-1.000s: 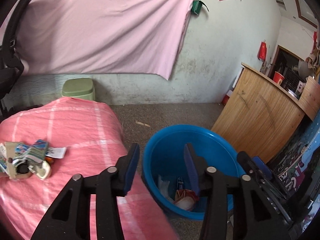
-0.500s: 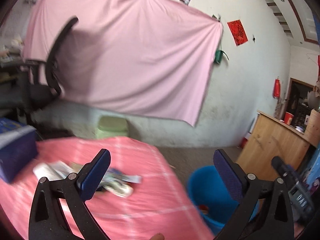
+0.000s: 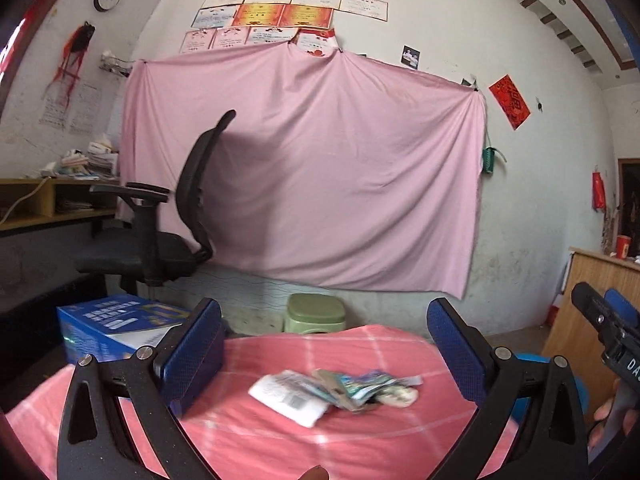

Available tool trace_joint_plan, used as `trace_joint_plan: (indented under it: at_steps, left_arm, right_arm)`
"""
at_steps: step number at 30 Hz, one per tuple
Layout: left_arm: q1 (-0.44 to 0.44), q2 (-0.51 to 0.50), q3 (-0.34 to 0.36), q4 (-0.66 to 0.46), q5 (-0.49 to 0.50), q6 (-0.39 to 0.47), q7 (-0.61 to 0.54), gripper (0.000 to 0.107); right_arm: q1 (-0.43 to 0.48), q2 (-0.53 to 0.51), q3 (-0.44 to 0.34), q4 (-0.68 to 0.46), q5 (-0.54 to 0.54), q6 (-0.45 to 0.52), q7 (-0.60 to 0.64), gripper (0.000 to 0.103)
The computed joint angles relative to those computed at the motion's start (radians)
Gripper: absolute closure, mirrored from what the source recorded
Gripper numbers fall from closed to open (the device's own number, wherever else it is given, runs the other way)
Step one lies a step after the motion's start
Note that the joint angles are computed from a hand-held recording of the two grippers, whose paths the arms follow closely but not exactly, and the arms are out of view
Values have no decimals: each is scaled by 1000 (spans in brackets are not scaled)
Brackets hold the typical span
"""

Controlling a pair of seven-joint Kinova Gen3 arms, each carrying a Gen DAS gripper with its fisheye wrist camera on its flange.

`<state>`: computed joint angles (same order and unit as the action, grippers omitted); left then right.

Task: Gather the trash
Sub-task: 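Move both tools back over the table toward the paper scraps, then grasp the white barcode paper with the left gripper while the right grasps the white plastic case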

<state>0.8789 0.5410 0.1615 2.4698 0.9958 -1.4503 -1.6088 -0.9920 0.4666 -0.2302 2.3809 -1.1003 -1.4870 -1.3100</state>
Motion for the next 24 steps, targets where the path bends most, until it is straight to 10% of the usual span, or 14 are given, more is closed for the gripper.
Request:
trace_joint_plan:
  at_steps: [14,24]
  left_arm:
    - [-260,-55,-26,-2,-282,444,153,7]
    - [-278,-78,-97,-140,-253,738,56,8]
  right_arm:
    - [35,14,73,-167,5,353,178,0]
    - [374,21,-134,-353,-141,760,585,0]
